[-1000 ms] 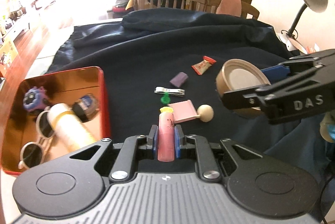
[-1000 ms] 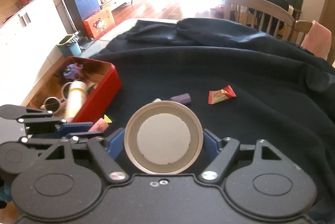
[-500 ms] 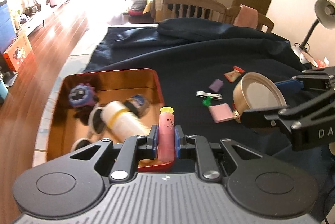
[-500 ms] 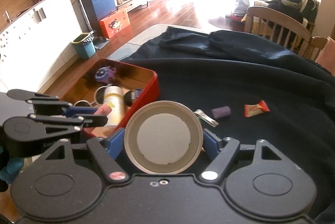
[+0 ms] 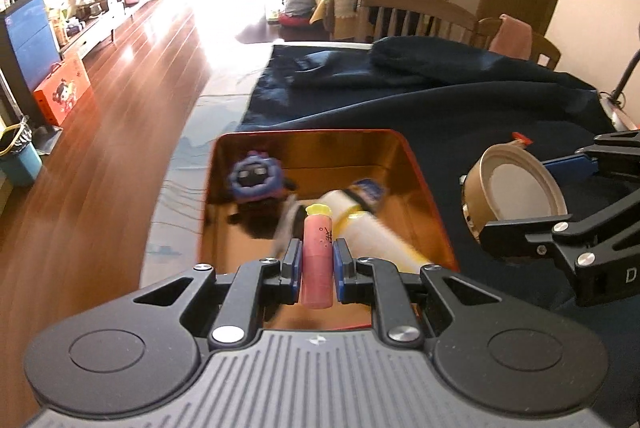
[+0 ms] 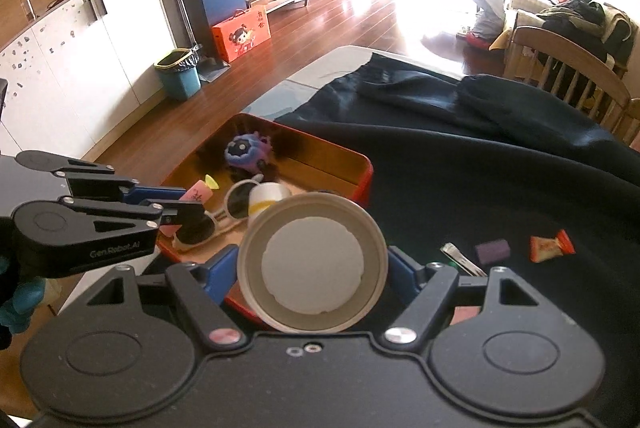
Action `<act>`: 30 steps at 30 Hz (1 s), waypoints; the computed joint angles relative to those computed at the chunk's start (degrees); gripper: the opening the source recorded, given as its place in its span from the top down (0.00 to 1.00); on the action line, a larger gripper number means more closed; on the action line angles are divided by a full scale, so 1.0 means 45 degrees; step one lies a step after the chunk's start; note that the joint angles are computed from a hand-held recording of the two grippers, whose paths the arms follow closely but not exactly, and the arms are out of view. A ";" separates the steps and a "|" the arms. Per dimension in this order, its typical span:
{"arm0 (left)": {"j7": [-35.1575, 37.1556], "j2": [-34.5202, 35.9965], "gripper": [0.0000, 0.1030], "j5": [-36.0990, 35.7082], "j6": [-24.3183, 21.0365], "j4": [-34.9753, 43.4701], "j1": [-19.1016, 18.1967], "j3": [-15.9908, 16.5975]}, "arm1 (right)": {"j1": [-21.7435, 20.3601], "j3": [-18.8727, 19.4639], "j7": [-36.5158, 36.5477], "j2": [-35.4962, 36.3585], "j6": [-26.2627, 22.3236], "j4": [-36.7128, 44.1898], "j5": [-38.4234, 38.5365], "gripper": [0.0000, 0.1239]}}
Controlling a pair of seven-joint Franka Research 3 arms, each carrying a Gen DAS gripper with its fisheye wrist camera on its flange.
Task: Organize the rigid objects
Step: 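Carry the tape roll in the right tool while the left tool carries the pink stick to the tin, then open the right tool to drop the tape roll into the tin while the left tool releases the pink stick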
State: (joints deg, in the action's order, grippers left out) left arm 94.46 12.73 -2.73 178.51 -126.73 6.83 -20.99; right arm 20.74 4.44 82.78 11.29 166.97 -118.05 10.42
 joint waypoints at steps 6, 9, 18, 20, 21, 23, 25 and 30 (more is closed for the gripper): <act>0.0116 0.0657 0.85 0.0397 -0.0312 0.0747 0.0095 0.0443 | 0.0483 -0.0349 0.0749 0.1220 -0.0426 0.1486 -0.0738 0.38; 0.0054 0.1096 0.85 0.0712 -0.0520 0.1283 -0.0002 0.0656 | 0.0802 -0.0691 0.1297 0.1905 -0.0672 0.2336 -0.1304 0.38; -0.0032 0.2143 0.85 0.1675 -0.1018 0.2478 -0.0349 0.1066 | 0.1137 -0.1160 0.1973 0.3899 -0.1576 0.4918 -0.2177 0.38; 0.0015 0.2283 0.85 0.1732 -0.1178 0.2645 -0.0323 0.1024 | 0.1095 -0.1116 0.1967 0.4303 -0.1872 0.5469 -0.2148 0.38; 0.0072 0.2330 0.85 0.1765 -0.1241 0.2691 -0.0309 0.1002 | 0.1071 -0.1088 0.1914 0.4479 -0.2009 0.5707 -0.2144 0.38; 0.0202 0.2412 0.85 0.1832 -0.1306 0.2742 -0.0306 0.0973 | 0.1097 -0.1109 0.1831 0.4752 -0.2264 0.6067 -0.2219 0.38; 0.0215 0.2496 0.85 0.1876 -0.1390 0.2816 -0.0371 0.1026 | 0.1145 -0.1163 0.1867 0.4984 -0.2520 0.6399 -0.2278 0.38; 0.0139 0.2693 0.85 0.1878 -0.1621 0.3061 -0.0461 0.1107 | 0.1075 -0.1112 0.2053 0.5392 -0.2868 0.6995 -0.2086 0.38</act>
State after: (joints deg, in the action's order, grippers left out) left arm 95.08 24.85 5.72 171.21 -112.96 4.75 -16.01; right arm 25.58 -0.56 92.02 35.56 154.07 -86.58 1.03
